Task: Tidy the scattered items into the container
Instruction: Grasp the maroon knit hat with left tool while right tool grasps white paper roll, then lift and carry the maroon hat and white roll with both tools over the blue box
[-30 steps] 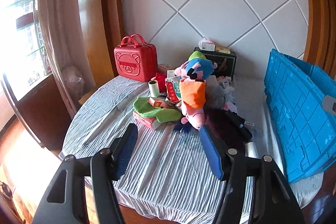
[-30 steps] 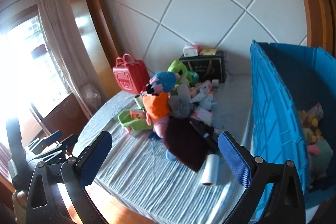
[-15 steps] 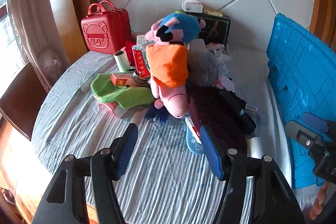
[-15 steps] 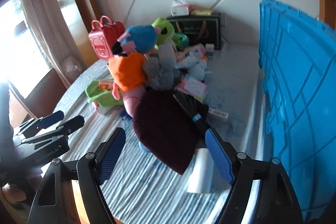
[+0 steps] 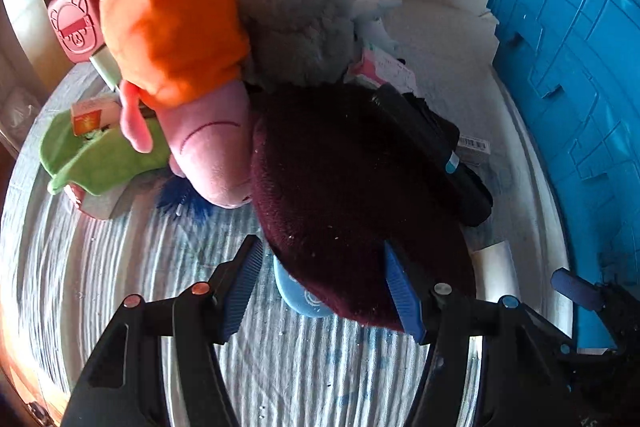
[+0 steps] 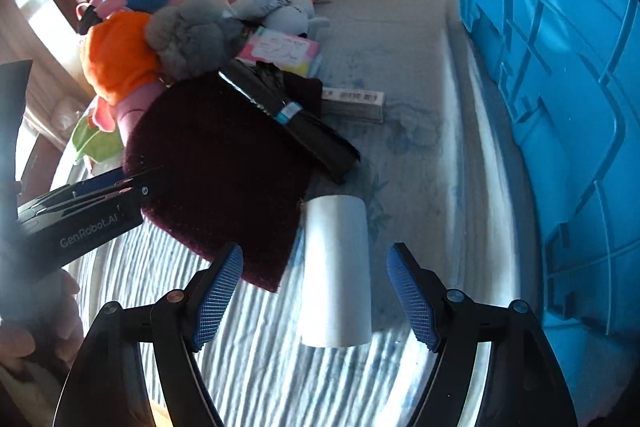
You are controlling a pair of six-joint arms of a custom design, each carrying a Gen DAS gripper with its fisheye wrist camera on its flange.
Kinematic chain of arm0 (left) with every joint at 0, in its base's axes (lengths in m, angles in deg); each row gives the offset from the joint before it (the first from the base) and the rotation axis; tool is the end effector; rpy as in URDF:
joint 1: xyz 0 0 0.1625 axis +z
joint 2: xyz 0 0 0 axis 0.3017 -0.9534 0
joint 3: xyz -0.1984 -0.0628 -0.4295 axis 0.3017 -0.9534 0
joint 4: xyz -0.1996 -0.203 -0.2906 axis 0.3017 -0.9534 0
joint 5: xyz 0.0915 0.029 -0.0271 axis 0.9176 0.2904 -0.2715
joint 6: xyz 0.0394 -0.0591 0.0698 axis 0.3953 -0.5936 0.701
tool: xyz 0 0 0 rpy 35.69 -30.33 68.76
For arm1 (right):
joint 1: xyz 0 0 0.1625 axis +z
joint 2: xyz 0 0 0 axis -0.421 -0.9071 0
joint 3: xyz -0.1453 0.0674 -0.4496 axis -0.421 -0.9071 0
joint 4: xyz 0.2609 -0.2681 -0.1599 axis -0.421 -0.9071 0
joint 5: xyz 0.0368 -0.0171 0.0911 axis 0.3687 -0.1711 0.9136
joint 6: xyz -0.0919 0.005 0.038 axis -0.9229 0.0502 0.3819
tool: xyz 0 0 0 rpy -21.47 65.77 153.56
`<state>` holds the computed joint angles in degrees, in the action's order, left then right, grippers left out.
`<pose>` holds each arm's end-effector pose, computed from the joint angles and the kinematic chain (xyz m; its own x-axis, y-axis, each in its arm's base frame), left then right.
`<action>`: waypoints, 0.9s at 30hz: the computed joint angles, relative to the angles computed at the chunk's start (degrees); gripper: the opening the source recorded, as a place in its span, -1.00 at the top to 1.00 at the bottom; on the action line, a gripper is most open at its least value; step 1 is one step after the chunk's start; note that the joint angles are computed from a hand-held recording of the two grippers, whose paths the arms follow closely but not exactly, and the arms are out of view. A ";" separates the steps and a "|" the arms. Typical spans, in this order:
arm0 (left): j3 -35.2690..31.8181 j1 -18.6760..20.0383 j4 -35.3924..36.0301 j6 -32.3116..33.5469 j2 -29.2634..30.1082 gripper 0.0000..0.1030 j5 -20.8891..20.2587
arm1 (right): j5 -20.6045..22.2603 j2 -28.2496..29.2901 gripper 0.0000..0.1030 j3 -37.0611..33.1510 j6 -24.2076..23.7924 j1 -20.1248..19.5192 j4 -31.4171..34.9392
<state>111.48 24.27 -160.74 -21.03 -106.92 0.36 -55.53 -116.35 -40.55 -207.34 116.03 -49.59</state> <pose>-0.3620 -0.5951 0.0915 -0.8061 -0.0176 -0.5915 0.2513 0.8948 -0.3690 0.0903 -0.7397 0.3896 0.3925 -0.4998 -0.7721 -0.7052 -0.7025 0.0963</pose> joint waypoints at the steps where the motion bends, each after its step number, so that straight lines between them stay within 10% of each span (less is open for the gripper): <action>1: -0.39 0.53 -0.22 0.54 0.51 -0.18 -0.87 | -0.22 -0.67 -0.47 1.86 -0.28 -0.21 -2.10; 10: 1.46 0.80 -10.37 9.30 3.30 -0.18 -1.75 | -2.61 -3.86 -0.46 12.51 -5.37 -1.85 -16.08; 18: 3.73 -0.38 -15.91 14.71 2.74 0.68 -1.17 | -3.34 -4.99 0.13 15.05 -11.01 -2.34 -18.79; 27: 8.35 -5.90 -21.99 19.88 -3.17 0.76 7.51 | 0.15 0.86 0.13 -4.09 -6.74 -0.10 6.07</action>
<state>119.83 18.37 -182.72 -1.15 -110.08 7.87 -55.38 -115.49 -44.64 -214.09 115.93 -43.51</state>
